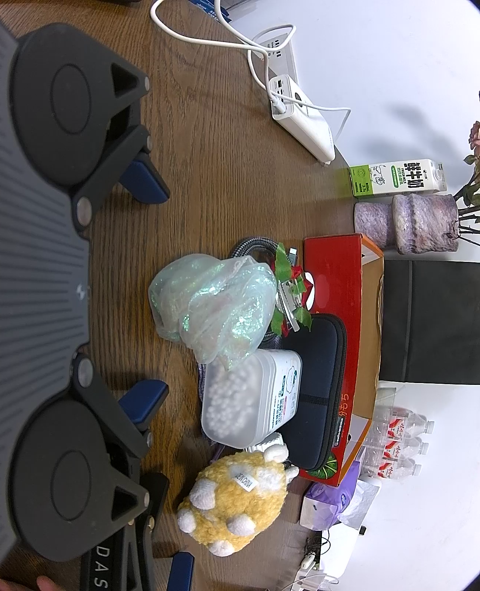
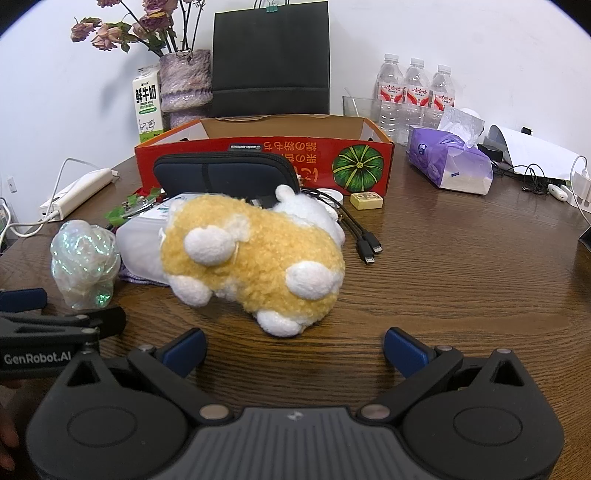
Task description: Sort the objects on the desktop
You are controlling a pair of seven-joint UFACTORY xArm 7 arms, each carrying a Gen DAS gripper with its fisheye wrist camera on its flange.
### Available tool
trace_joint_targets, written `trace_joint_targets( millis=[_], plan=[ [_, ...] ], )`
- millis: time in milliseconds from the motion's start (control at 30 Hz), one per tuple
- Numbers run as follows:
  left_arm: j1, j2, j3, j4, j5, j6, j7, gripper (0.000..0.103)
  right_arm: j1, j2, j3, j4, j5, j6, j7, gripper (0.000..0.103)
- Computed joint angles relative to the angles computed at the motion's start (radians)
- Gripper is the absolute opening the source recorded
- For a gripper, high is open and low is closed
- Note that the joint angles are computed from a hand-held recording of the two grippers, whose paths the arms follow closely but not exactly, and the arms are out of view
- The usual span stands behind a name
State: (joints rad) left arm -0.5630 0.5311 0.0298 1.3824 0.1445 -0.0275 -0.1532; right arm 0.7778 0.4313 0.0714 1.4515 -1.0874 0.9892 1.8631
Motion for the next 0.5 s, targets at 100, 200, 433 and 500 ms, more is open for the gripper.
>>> trace_joint_targets(
  millis=[100,200,433,500],
  plan=[
    [0.0,0.0,0.0,0.0,-0.001,0.0,0.001,0.103,-0.002,0.005,-0.001,0.009,0.002,-0.002,-0.009,0.103],
    [-0.004,0.0,0.004,0.0,-0.001,0.0,-0.001,0.103,-0.004,0.005,-0.003,0.009,0.0,-0.011,-0.016,0.103],
    [0.314,-0.064,-0.314,-0.166,0.057,-0.218,0.136,0.103,-0.009,-0.148,0.002,-0.19,-0.167,-0.182,0.177,0.093],
    [0.228,-0.063,-0.234,-0.17,-0.053,-0.321,0.243,0.103,-0.034,-0.222,0.011,-0.257,-0.27,-0.24,0.295,0.092]
  ],
)
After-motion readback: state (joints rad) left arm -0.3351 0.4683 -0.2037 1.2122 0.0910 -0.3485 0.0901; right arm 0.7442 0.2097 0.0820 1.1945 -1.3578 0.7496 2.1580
